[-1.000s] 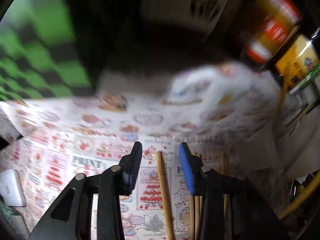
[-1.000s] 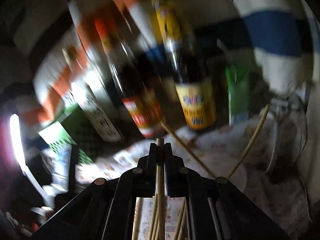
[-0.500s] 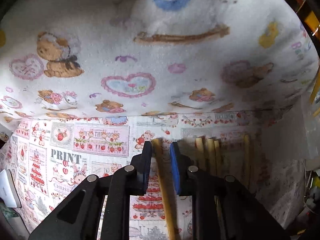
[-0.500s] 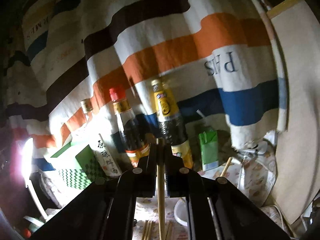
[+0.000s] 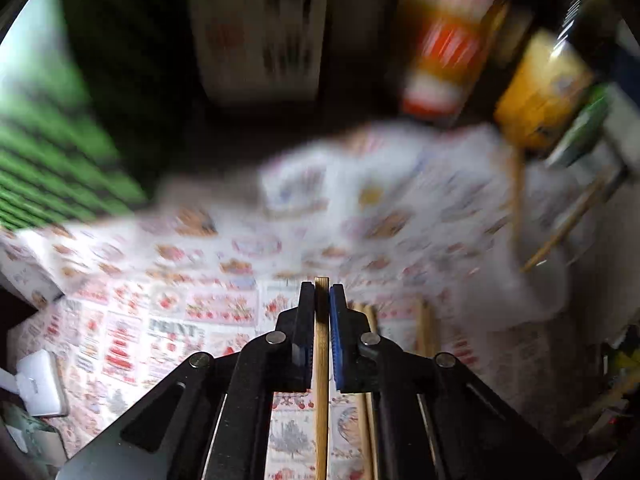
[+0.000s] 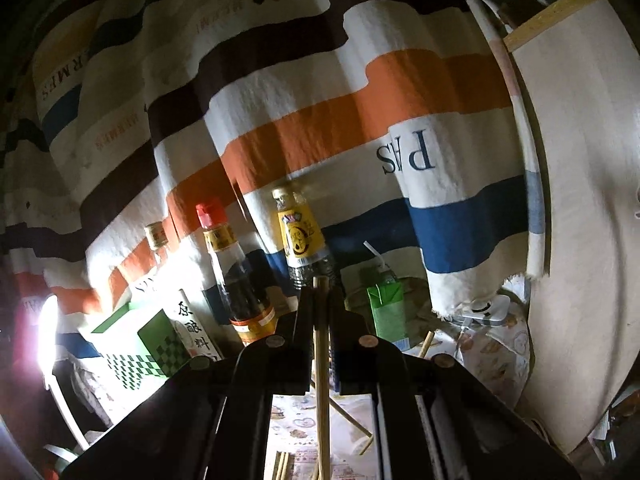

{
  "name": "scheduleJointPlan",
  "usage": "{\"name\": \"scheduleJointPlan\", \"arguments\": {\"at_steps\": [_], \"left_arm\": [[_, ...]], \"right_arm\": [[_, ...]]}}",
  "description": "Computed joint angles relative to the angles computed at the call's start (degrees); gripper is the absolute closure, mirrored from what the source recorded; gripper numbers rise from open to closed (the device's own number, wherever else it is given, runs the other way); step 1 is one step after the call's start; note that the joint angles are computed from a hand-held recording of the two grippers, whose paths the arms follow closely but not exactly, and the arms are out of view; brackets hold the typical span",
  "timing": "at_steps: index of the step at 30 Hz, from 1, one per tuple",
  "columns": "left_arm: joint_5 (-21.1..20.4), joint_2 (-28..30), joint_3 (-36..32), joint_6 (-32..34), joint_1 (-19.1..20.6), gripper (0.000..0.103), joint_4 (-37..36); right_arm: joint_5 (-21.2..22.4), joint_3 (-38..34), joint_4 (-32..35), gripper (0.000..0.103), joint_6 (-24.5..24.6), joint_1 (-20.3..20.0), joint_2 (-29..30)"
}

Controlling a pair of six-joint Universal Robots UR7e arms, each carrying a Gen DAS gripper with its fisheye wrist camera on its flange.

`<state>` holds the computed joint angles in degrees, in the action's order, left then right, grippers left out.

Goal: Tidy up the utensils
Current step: 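Lift both chopsticks over the clear cup and open both tools to release them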

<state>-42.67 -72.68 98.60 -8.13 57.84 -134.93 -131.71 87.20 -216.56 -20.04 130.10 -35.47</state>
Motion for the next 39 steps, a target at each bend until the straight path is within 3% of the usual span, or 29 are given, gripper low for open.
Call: {"name": "scheduleJointPlan", "arguments": {"at_steps": [6, 11, 14, 18, 25, 29, 34, 39], "left_arm": [[1.57, -8.3, 8.1, 7.98, -7.23, 0.097, -14.12], [1.66, -12.27, 11.62, 13.21, -9.79, 0.097, -22.86], [0.76, -13.66, 13.84, 17.39, -10.17, 0.097, -32.26], [-2.08, -12.94, 14.44, 22.49, -9.45, 0.097, -48.16], [-8.33, -12.76, 14.36, 22.97, -7.65, 0.097, -52.8], [-10.96, -12.69, 14.85, 21.72, -7.4, 0.097, -52.79], [-12.28, -11.02, 15.61, 24.08, -8.59, 0.097, -59.11], [-20.25, -8.49, 13.22, 16.56, -6.5, 0.097, -56.01]], "right_arm": [[0.36, 0.92, -4.34, 0.095, -3.18, 0.91, -0.46], [-0.5, 0.22, -6.17, 0.095, -4.73, 1.22, 0.05], [-0.77, -0.13, -5.06, 0.095, -4.81, 0.91, 0.07], [2.53, 1.1, -6.01, 0.095, -5.28, 0.12, -0.54], [13.52, 2.78, -18.01, 0.095, -8.88, -2.48, 0.7], [14.9, 1.62, -21.94, 0.095, -10.94, -3.78, 2.15], [16.87, 1.85, -25.07, 0.095, -4.53, -6.42, 2.32], [16.9, 1.57, -27.2, 0.095, -2.87, -7.97, 2.89]]}}
